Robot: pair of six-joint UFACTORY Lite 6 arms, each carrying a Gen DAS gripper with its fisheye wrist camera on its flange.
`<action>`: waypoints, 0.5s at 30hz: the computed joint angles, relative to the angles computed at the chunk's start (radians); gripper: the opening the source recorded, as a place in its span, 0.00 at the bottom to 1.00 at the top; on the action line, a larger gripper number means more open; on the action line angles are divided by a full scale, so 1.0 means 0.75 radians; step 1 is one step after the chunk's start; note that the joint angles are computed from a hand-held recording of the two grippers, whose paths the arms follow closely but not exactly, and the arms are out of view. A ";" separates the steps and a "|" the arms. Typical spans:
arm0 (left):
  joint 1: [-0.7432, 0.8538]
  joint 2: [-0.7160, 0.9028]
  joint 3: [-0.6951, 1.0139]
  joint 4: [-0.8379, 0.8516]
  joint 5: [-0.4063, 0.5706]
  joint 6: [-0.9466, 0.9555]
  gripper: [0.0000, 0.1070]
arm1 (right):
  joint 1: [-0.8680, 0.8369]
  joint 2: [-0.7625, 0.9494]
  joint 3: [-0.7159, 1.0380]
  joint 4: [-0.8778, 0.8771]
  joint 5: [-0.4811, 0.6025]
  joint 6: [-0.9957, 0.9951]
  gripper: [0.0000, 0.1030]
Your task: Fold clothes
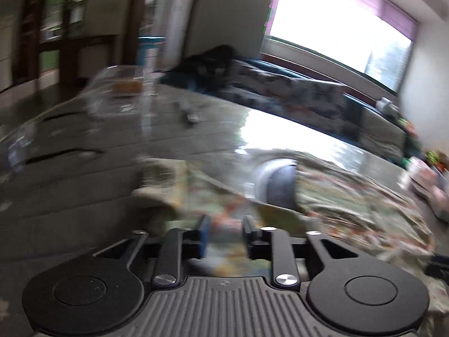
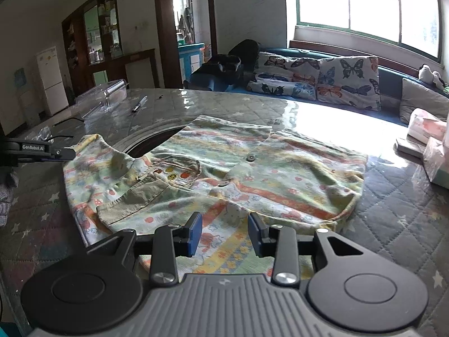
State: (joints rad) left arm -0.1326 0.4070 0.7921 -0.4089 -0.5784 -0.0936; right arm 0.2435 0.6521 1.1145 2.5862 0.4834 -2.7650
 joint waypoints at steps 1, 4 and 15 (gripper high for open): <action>0.022 -0.001 -0.005 -0.014 -0.002 -0.009 0.34 | 0.007 0.004 0.006 0.003 -0.005 -0.002 0.35; 0.097 0.014 0.020 0.069 0.029 -0.146 0.39 | 0.019 0.008 0.015 0.004 -0.013 -0.004 0.35; 0.211 0.146 0.187 0.202 0.134 -0.446 0.44 | 0.027 0.005 0.009 0.024 -0.024 -0.011 0.35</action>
